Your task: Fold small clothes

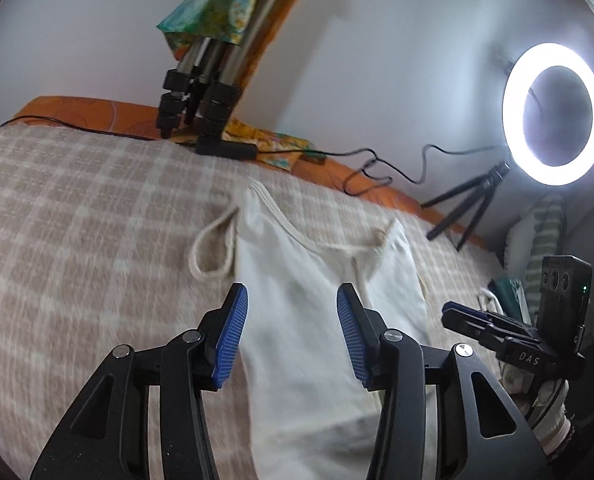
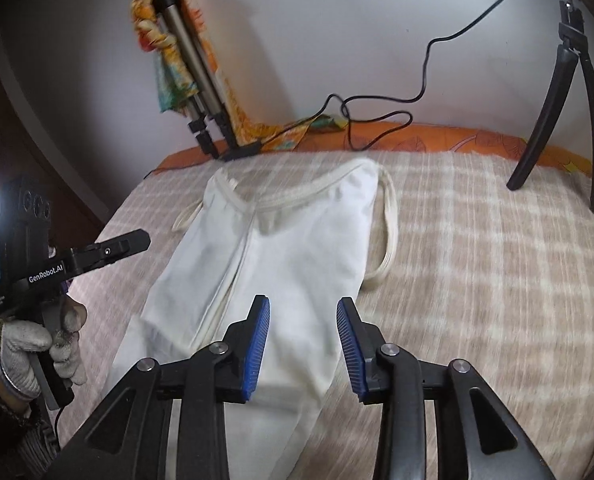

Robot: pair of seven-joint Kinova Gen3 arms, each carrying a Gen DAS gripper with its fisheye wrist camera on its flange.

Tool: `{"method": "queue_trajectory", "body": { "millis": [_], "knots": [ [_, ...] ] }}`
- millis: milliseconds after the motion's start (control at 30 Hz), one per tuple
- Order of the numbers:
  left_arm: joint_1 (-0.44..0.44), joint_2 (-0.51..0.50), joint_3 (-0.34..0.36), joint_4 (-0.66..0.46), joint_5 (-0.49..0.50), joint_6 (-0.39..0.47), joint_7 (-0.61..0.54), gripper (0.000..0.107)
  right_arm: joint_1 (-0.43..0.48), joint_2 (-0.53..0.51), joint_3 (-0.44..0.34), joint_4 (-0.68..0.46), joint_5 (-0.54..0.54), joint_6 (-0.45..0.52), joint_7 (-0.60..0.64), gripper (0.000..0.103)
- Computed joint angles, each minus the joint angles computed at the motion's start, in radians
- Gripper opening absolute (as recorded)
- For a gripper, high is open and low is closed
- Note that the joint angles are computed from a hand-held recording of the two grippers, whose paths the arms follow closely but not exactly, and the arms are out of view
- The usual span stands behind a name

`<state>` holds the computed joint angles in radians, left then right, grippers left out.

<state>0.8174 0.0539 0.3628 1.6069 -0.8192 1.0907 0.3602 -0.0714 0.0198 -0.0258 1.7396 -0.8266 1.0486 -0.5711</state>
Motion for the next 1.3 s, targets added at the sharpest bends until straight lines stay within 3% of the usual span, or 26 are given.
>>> {"method": "queue_trajectory", "body": {
  "millis": [267,633,967,1067,1100,1133,1167,1233,1300],
  "knots": [
    [-0.100,-0.022,-0.032,0.057,0.070,-0.133,-0.094,0.048,0.040,0.168,-0.035,-0.192,-0.026,0.101,-0.100,0.038],
    [-0.165,-0.018,-0.062,0.126,0.087,-0.283,-0.091,0.051,0.010,0.313,-0.107,-0.445,0.121,0.192,-0.279,0.038],
    [-0.183,-0.008,-0.080,0.155,0.022,-0.337,-0.030,0.051,-0.051,0.366,-0.149,-0.500,0.213,0.131,-0.389,0.040],
    [-0.187,0.010,-0.086,0.130,0.045,-0.328,-0.090,0.048,-0.057,0.369,-0.157,-0.503,0.219,0.126,-0.408,0.032],
    [-0.187,0.013,-0.091,0.127,0.049,-0.330,-0.098,0.042,-0.065,0.365,-0.157,-0.499,0.230,0.118,-0.415,0.028],
    [-0.190,0.015,-0.098,0.129,0.059,-0.342,-0.101,0.027,-0.067,0.364,-0.157,-0.500,0.235,0.117,-0.420,0.023],
    [-0.192,0.014,-0.105,0.140,0.060,-0.362,-0.091,0.019,-0.068,0.363,-0.158,-0.500,0.238,0.117,-0.424,0.021],
    [-0.186,0.009,-0.113,0.163,0.028,-0.384,-0.037,0.011,-0.065,0.357,-0.160,-0.499,0.237,0.118,-0.427,0.015],
    [-0.175,0.002,-0.109,0.183,-0.023,-0.387,0.026,0.008,-0.061,0.347,-0.162,-0.495,0.233,0.117,-0.424,0.011]
  ]
}}
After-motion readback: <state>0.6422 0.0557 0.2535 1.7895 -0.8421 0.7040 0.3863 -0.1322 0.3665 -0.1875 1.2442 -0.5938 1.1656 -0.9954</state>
